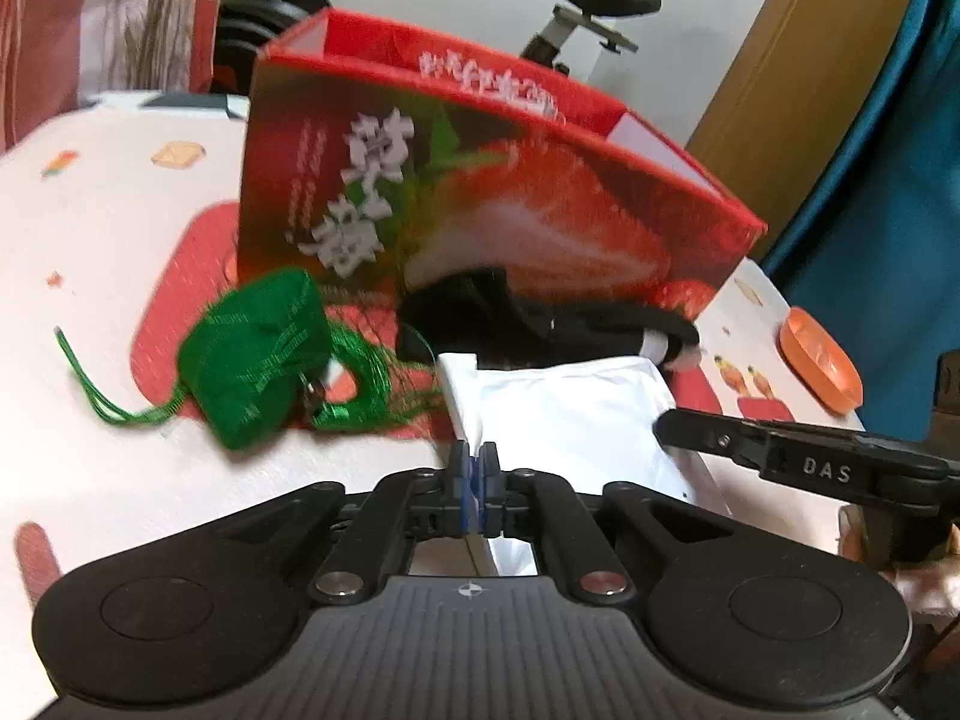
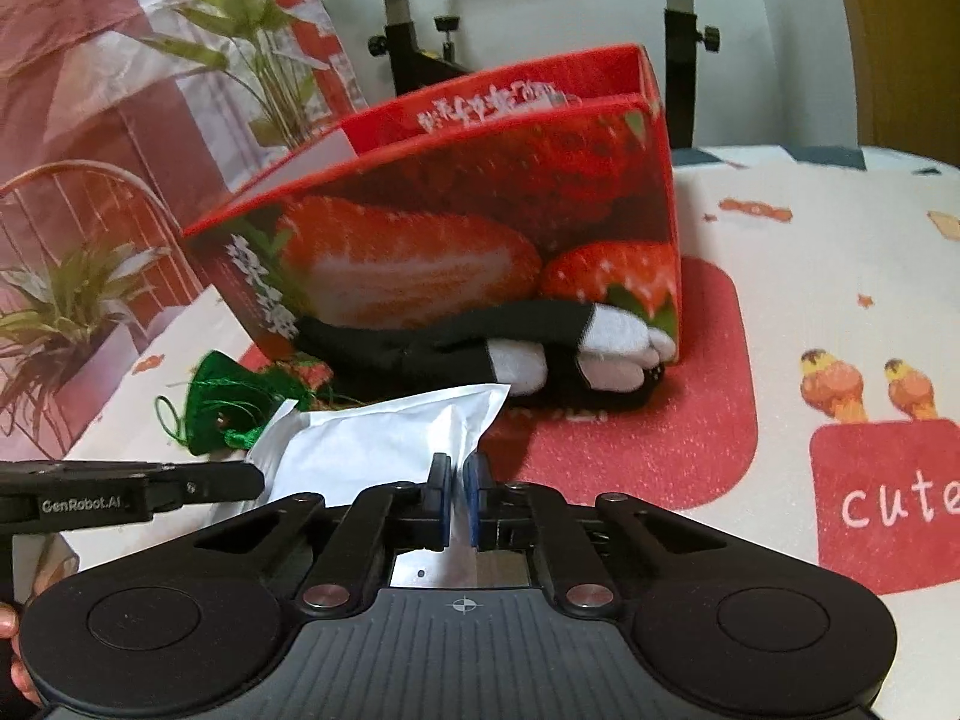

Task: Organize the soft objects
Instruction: 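Lift the foil packet with both grippers and carry it over the red box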

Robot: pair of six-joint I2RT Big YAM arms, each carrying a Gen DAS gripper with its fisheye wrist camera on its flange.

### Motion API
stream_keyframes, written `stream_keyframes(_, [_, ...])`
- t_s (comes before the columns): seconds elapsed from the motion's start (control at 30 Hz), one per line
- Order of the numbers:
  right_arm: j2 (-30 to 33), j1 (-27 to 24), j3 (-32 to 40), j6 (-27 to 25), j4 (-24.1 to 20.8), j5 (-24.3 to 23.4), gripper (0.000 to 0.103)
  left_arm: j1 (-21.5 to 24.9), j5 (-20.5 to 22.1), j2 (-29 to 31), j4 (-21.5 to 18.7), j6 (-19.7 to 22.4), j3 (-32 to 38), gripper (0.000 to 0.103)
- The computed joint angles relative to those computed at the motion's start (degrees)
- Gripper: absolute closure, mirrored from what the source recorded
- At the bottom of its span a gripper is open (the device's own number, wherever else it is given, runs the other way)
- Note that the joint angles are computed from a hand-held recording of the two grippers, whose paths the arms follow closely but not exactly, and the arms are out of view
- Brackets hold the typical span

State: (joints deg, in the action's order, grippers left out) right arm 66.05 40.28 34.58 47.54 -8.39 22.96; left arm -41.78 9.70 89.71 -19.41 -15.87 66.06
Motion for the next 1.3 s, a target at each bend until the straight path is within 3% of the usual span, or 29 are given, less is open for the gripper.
stream_keyframes(0.3, [-3.6,1.6,0.6,-2.3,-0.6,3.7,0.098,-0.9,-3.5,-4.2,3.0,2.7,-0.9,0.101])
stream_keyframes(0.7, [-8.3,0.7,4.1,-12.7,-0.3,7.2,0.098,-1.3,-6.5,-5.5,5.4,5.6,2.8,0.101])
stream_keyframes(1.07, [-6.5,-5.4,9.1,-18.9,0.4,3.1,0.098,-0.2,-6.6,-1.0,6.1,7.1,9.7,0.101])
stream_keyframes(1.3, [-2.0,-11.5,13.6,-21.0,0.6,-2.1,0.098,0.9,-6.4,5.6,2.0,8.4,18.6,0.101])
